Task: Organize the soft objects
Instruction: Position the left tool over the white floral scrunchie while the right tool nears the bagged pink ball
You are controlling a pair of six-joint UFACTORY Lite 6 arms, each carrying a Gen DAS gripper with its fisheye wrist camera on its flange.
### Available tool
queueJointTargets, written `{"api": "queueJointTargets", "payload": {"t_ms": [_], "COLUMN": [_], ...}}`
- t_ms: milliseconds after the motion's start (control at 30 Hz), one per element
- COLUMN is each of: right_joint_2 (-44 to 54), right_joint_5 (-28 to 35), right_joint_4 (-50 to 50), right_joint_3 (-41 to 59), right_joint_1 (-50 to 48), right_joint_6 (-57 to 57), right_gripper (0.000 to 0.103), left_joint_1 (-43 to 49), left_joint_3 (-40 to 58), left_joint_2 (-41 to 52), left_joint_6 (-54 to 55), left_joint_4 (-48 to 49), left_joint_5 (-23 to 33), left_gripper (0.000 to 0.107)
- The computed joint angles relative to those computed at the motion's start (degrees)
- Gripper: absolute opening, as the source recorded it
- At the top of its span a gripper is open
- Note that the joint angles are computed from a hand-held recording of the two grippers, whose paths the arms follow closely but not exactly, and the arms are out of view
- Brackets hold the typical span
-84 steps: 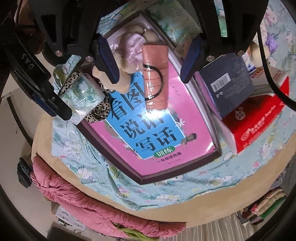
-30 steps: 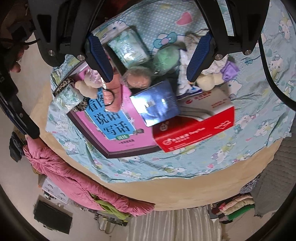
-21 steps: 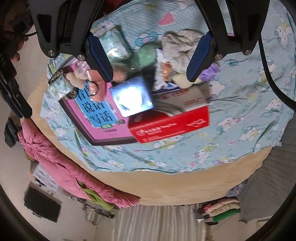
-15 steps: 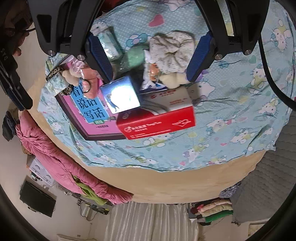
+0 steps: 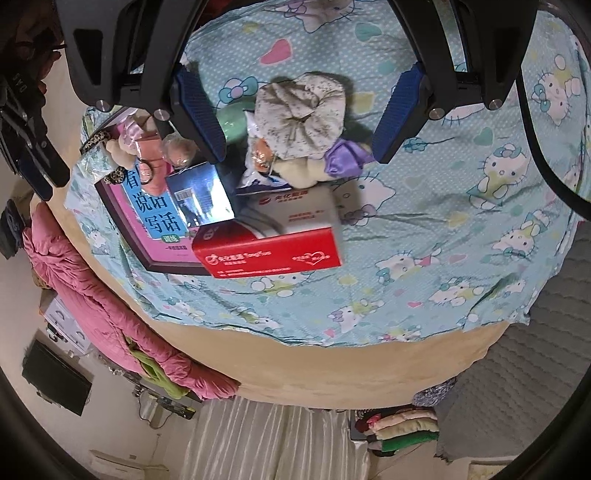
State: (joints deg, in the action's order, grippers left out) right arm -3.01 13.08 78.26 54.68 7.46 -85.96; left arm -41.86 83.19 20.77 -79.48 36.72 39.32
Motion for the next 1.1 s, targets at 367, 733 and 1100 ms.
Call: {"api": "queueJointTargets", "payload": {"t_ms": [367, 733, 1100], "right_joint_2": [1.1, 3.7, 8.7], "right_joint_5": [-2.5, -4.1, -5.7], "right_joint_4": [1.5, 7.1, 8.8], "right_joint_3": [-2.1, -3.1, -1.8], "right_joint_1": [4.2, 6.5, 7.8], "right_joint_6": [-4.0, -11.4, -15.2], "right_gripper": [0.074, 0.074, 0.074], "left_joint_1": [0.9, 0.9, 3.0], "left_joint_3": [-9.8, -15.1, -17.2], "left_joint_2": [-4.4, -4.4, -2.1], "left_joint_6": [-3.3, -4.9, -1.8], "left_joint_4": [0.1, -1.1, -5.8], "left_joint_5": [-3.3, -7.7, -13.1], "left_gripper": [0.081, 0.081, 0.081]}}
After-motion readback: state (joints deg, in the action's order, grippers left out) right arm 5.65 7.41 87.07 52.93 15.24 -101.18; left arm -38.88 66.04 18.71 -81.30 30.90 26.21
